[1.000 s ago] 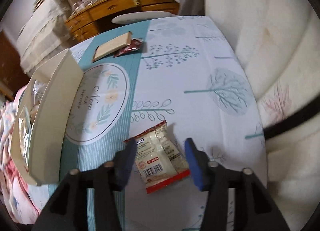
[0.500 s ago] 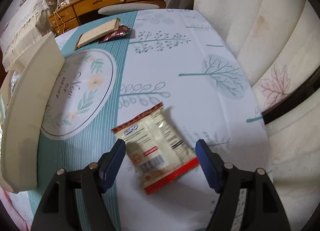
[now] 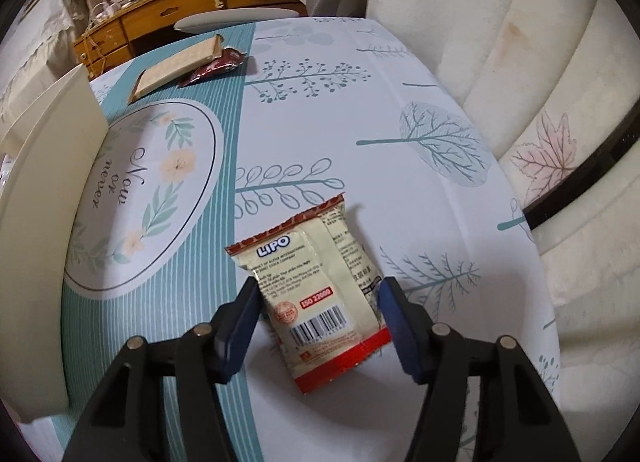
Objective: Organize snacks
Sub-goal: 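Carry the green packet and LIPO packet into the white tray and release both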
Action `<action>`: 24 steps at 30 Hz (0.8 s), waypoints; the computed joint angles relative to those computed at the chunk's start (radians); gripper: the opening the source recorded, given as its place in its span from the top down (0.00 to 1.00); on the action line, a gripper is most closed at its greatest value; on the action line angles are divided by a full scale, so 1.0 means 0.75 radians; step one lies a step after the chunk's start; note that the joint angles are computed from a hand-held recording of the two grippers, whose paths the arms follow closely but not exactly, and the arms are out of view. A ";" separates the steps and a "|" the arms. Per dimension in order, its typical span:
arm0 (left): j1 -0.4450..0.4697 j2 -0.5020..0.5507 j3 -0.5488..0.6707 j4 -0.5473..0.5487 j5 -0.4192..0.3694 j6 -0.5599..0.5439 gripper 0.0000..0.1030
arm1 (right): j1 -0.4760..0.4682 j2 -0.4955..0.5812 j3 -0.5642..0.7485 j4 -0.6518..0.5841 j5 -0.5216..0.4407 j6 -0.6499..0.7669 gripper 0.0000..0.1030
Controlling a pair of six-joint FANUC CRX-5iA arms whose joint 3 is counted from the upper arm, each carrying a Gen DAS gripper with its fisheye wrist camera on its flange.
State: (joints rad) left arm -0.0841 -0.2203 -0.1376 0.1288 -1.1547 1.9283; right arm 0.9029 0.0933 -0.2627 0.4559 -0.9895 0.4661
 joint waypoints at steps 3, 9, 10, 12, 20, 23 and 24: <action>0.031 -0.004 -0.014 0.023 -0.006 -0.060 0.66 | 0.001 0.011 0.019 -0.010 -0.018 -0.032 0.46; 0.098 -0.013 -0.045 0.064 -0.025 -0.192 0.66 | 0.024 0.008 0.059 -0.071 -0.061 -0.148 0.46; 0.112 -0.015 -0.053 0.073 -0.028 -0.218 0.66 | 0.034 -0.001 0.060 -0.078 -0.059 -0.182 0.46; 0.129 -0.016 -0.062 0.084 -0.032 -0.254 0.66 | 0.054 -0.024 0.053 -0.086 -0.038 -0.237 0.46; 0.168 -0.023 -0.093 0.109 -0.055 -0.386 0.65 | 0.157 -0.112 0.010 -0.031 0.106 -0.428 0.46; 0.172 -0.028 -0.099 0.104 -0.057 -0.406 0.65 | 0.183 -0.144 -0.004 -0.002 0.169 -0.498 0.46; 0.176 -0.031 -0.104 0.104 -0.058 -0.413 0.65 | 0.189 -0.160 -0.015 0.008 0.207 -0.529 0.46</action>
